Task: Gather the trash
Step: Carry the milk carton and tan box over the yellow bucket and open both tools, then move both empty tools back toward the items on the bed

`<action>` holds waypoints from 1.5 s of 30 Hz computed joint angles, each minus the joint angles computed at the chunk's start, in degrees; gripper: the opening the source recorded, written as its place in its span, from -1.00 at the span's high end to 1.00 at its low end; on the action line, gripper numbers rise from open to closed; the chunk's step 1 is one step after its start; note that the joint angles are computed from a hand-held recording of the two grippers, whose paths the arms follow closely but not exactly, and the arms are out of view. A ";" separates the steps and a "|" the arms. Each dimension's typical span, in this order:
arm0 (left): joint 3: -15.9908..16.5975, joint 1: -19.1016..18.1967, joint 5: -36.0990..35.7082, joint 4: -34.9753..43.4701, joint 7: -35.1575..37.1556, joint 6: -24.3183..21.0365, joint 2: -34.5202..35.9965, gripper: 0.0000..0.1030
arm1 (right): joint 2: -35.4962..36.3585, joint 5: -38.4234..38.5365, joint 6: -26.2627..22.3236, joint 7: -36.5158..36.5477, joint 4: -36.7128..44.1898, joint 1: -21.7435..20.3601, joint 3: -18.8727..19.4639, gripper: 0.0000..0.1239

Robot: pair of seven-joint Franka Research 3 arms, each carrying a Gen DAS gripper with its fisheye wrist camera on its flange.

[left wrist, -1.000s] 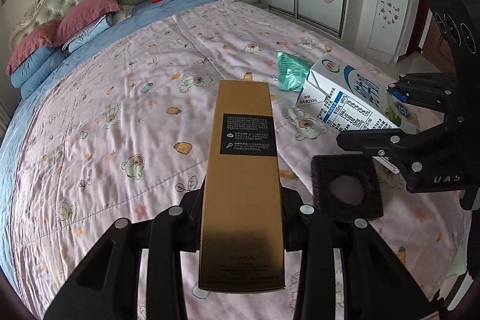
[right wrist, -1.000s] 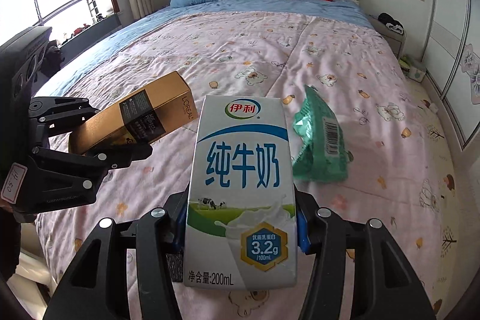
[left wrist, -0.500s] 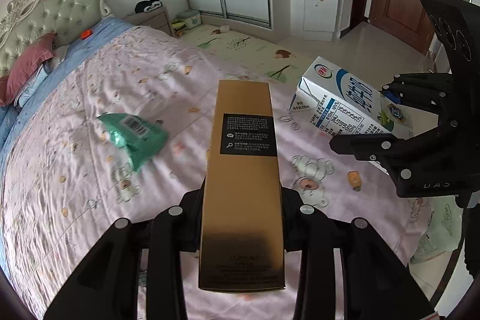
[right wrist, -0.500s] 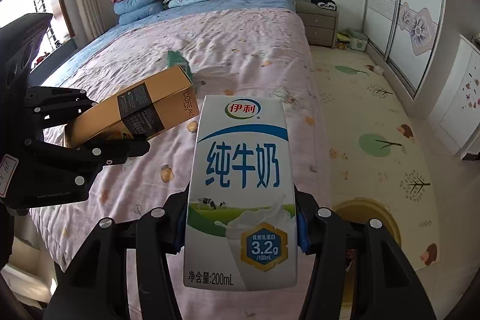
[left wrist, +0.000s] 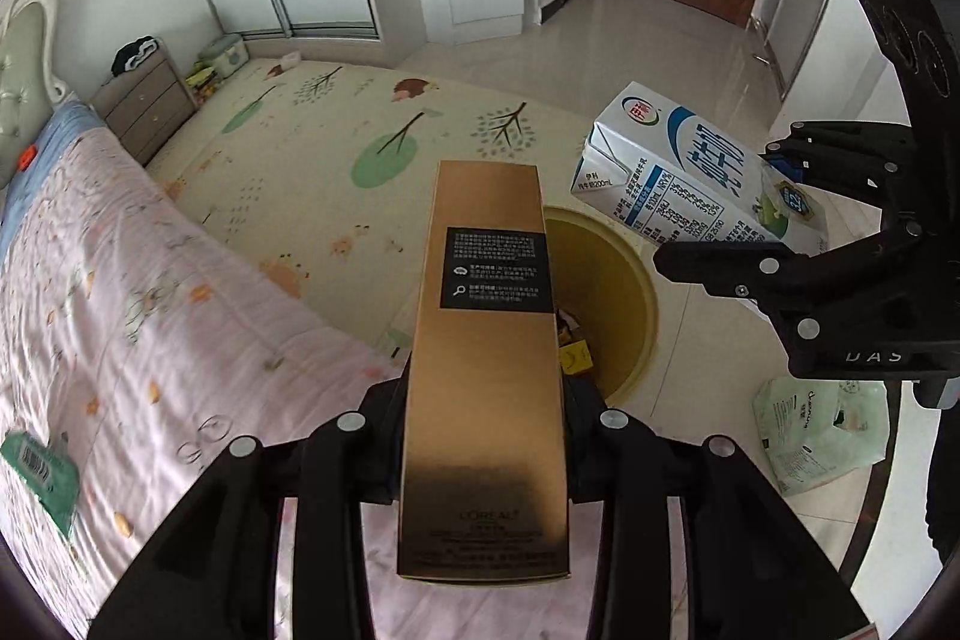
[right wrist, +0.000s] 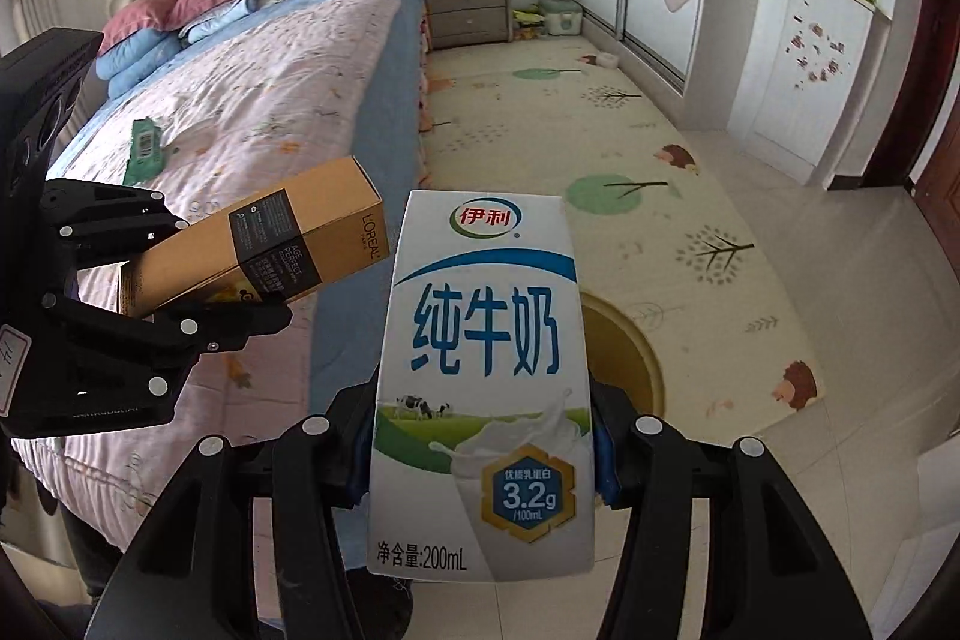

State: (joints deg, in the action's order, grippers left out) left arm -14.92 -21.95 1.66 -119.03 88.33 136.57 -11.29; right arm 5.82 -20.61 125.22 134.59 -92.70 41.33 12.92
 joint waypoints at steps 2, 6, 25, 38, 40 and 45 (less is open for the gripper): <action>-0.71 -0.42 0.10 2.59 -0.08 -0.61 3.17 0.30 | -2.05 0.98 0.45 0.19 -3.21 -0.91 -0.41 0.15; -1.69 -0.77 0.18 7.51 -0.05 -1.61 8.89 0.30 | -4.01 2.59 1.29 0.76 -7.12 -2.96 -0.38 0.15; -2.43 0.08 5.66 19.03 -3.30 -6.80 21.14 -0.85 | -1.99 9.38 7.56 1.48 -12.45 -7.84 -2.00 -0.11; -2.16 0.88 3.31 11.41 -3.53 -1.30 12.72 -0.85 | -3.97 6.09 4.53 3.47 -10.48 -6.82 -0.77 -0.10; -1.94 0.94 3.22 9.78 -3.71 -0.68 10.58 -0.85 | -3.68 5.27 3.86 3.72 -9.19 -6.39 -0.37 -0.10; -0.85 1.36 3.03 4.53 -4.47 1.31 4.38 -0.85 | -1.98 3.57 3.09 3.66 -5.09 -4.79 0.21 -0.10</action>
State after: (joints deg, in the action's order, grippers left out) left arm -15.77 -20.58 4.69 -114.50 83.86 137.88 -6.91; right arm 3.84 -17.04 128.31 138.25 -97.78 36.54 13.13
